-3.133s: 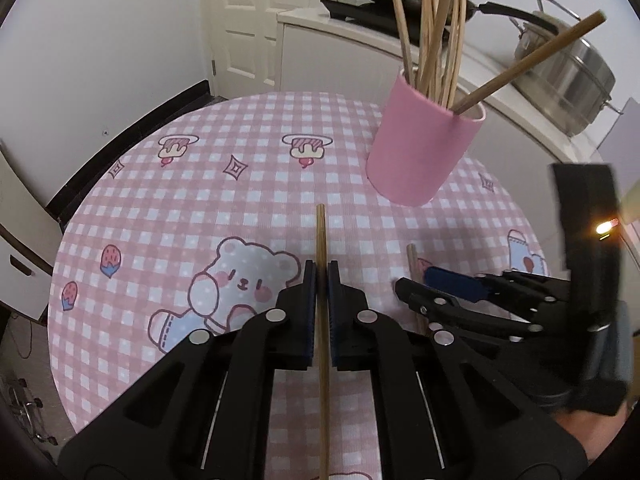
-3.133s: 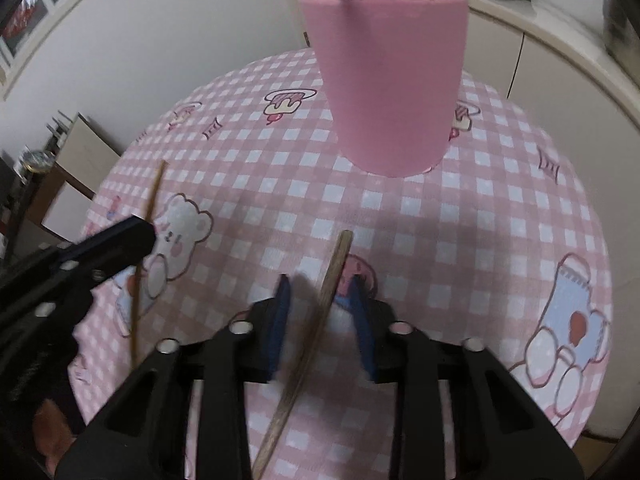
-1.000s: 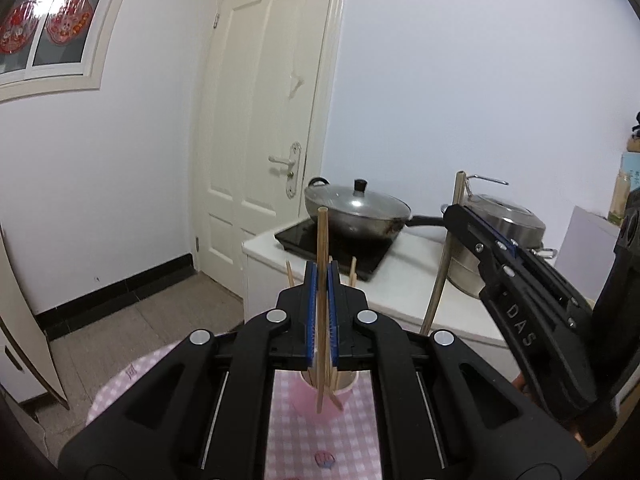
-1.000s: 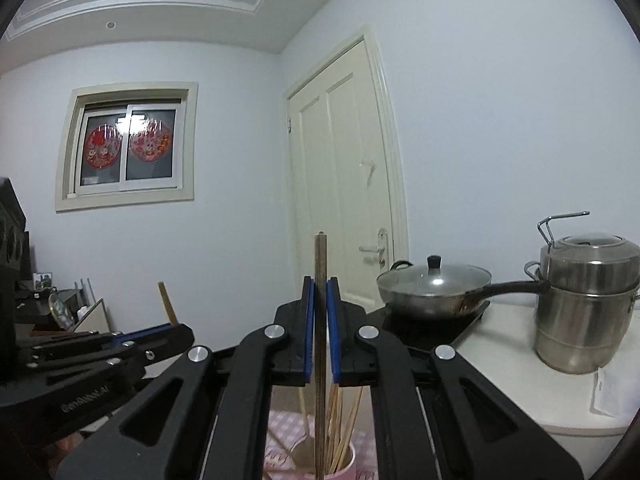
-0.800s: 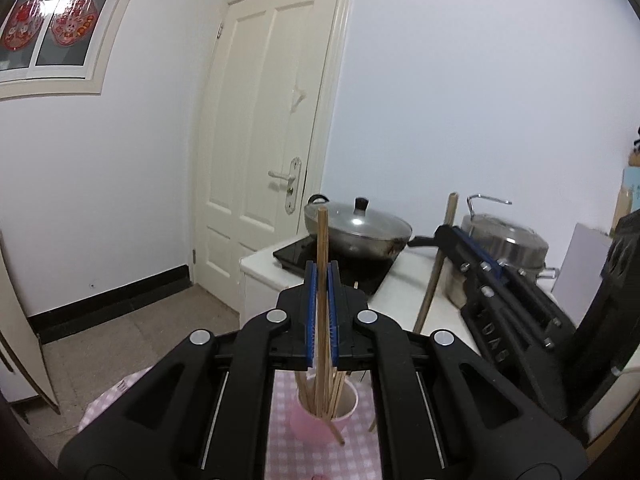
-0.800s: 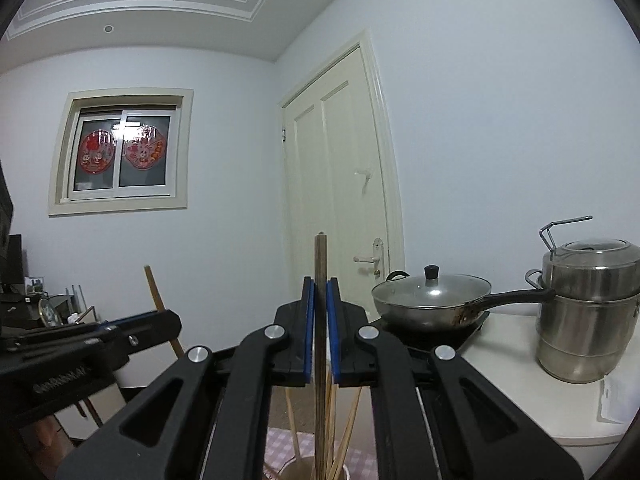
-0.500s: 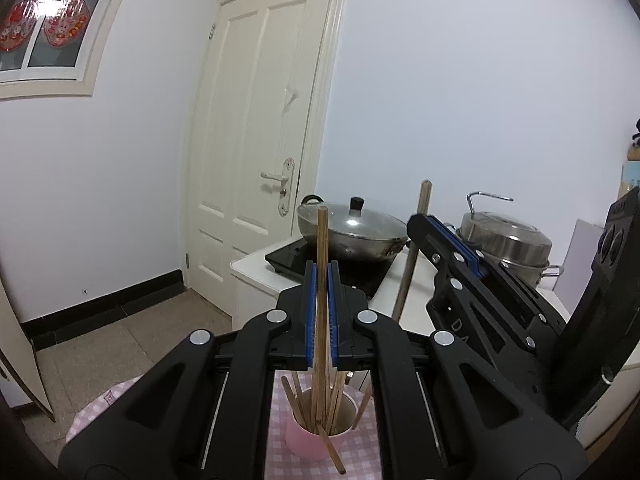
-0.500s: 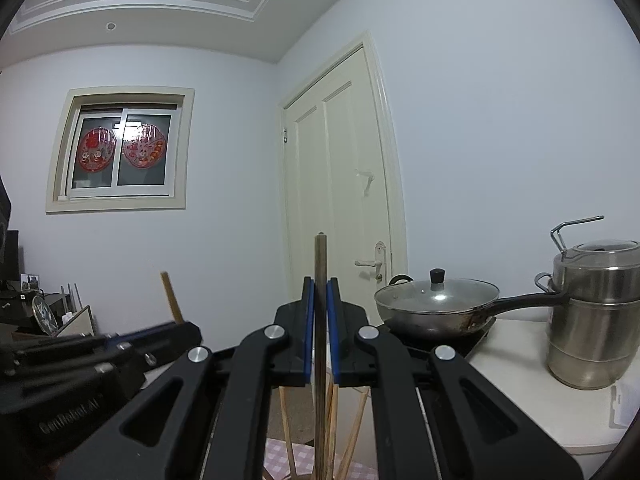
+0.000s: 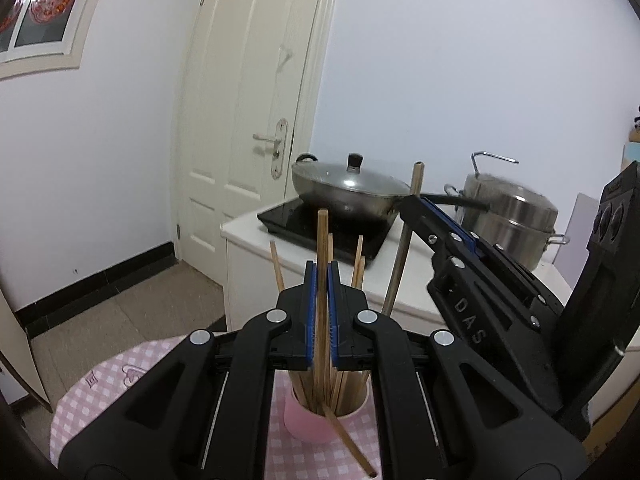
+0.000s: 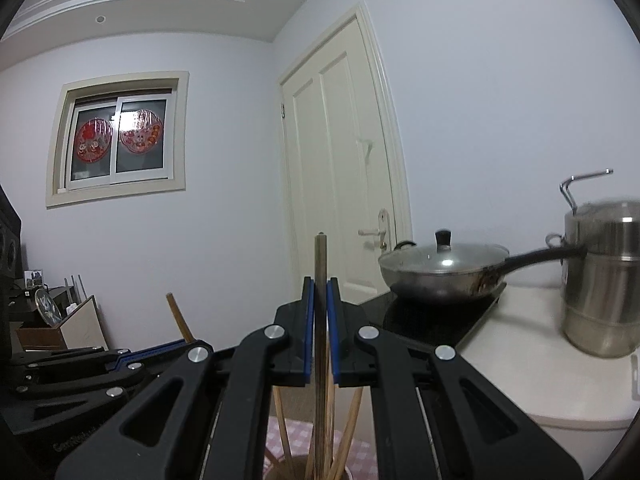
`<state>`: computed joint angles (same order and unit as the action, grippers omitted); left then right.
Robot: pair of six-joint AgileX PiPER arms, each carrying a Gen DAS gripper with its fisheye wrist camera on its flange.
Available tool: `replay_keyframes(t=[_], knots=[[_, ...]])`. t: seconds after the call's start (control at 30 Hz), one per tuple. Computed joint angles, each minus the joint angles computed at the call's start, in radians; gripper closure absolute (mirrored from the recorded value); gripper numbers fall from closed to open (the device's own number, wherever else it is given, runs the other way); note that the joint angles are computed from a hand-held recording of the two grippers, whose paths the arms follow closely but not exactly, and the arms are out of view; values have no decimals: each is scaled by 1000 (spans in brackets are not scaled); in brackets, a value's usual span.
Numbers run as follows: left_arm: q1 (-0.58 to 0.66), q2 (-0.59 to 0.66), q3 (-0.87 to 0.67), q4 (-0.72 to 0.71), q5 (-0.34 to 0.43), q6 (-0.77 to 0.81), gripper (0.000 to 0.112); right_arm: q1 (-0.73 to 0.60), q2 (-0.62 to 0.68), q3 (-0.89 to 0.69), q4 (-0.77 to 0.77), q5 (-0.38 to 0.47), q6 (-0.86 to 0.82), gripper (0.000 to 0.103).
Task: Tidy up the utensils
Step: 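Lower the chopstick into the pink cup and open the left gripper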
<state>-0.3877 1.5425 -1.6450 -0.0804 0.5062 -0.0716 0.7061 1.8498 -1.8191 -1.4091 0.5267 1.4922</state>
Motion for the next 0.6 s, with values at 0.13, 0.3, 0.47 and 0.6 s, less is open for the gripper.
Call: replay_keyframes(t=[0.13,0.3,0.47,0.6], knots=[[18,1,22,-73,19,60,107,3,-19,49,14,-5,13,98],[8,-26,69,-63,5,67,107,11,-41,110,28,-9,23,98],[-2,-51,95,-47,19,74,107,21,-54,158,48,-14,20,98],[7,-52,89,-64,52,79,107,36,-67,188,28,2,40,98]])
